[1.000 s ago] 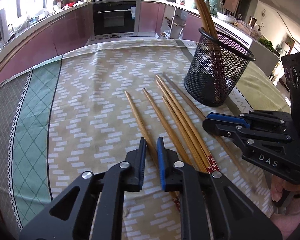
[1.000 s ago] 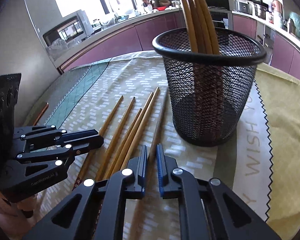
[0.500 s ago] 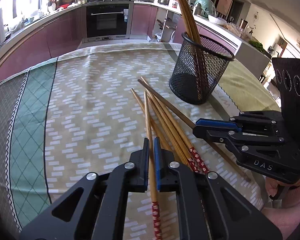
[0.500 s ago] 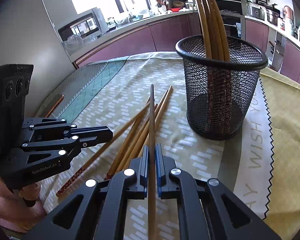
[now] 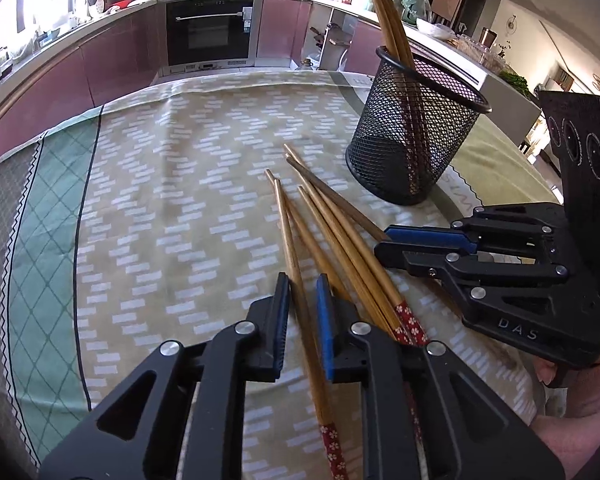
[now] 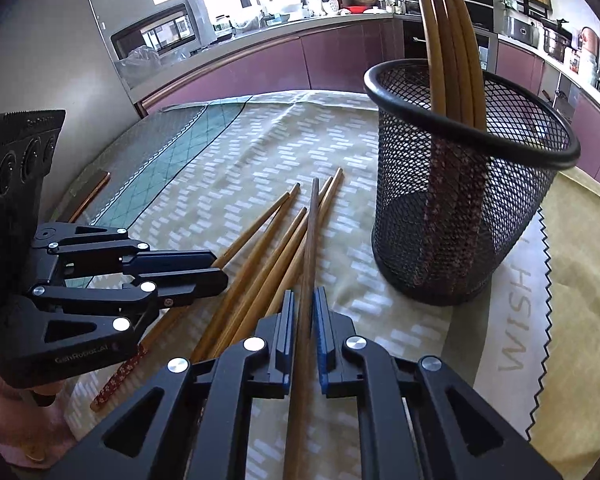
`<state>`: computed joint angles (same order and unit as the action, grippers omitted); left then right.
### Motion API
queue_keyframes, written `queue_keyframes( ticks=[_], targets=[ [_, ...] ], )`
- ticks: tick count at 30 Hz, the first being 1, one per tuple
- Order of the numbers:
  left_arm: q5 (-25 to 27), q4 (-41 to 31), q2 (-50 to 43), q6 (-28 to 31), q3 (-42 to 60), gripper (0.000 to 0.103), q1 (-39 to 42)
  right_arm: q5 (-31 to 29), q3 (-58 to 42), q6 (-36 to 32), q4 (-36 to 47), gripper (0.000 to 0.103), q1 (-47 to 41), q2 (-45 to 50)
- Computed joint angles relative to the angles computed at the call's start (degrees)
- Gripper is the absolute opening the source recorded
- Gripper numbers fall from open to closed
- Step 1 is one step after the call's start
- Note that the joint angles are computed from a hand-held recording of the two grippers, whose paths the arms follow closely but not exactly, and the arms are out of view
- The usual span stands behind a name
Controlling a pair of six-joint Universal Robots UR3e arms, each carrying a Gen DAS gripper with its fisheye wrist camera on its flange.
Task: Organize utensils
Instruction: 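Lift the chopstick upright over the mesh cup with the left gripper while the right gripper carries its chopstick there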
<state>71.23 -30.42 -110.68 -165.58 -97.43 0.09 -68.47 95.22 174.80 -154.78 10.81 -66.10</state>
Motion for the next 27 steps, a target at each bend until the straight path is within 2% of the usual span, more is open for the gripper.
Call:
queue_keyframes(
  ticks=[2,8,19,27],
  targets=[
    [0.57,0.02,-0.33,-0.68,0.62,0.009,-0.33,0.59,1.98,0.29,-1.47,0.006,-0.51,-1.11],
    [-1.69,0.05,2.26,-0.86,-0.61,0.007,0.80,4.44,9.36,-0.40,-6.34,0.006,-3.70,-7.74],
    [-17.10,-5.36,13.97,2.76,-1.99,0.007,7.45,15.48,20.53,0.13,-12.42,0.006,-14.83,-22.42],
    [-23.81,-5.65,17.25,1.66,0.61,0.007,9.75,20.67,20.72,1.50,-13.67,0.006,-20.51,-26.37]
  ],
)
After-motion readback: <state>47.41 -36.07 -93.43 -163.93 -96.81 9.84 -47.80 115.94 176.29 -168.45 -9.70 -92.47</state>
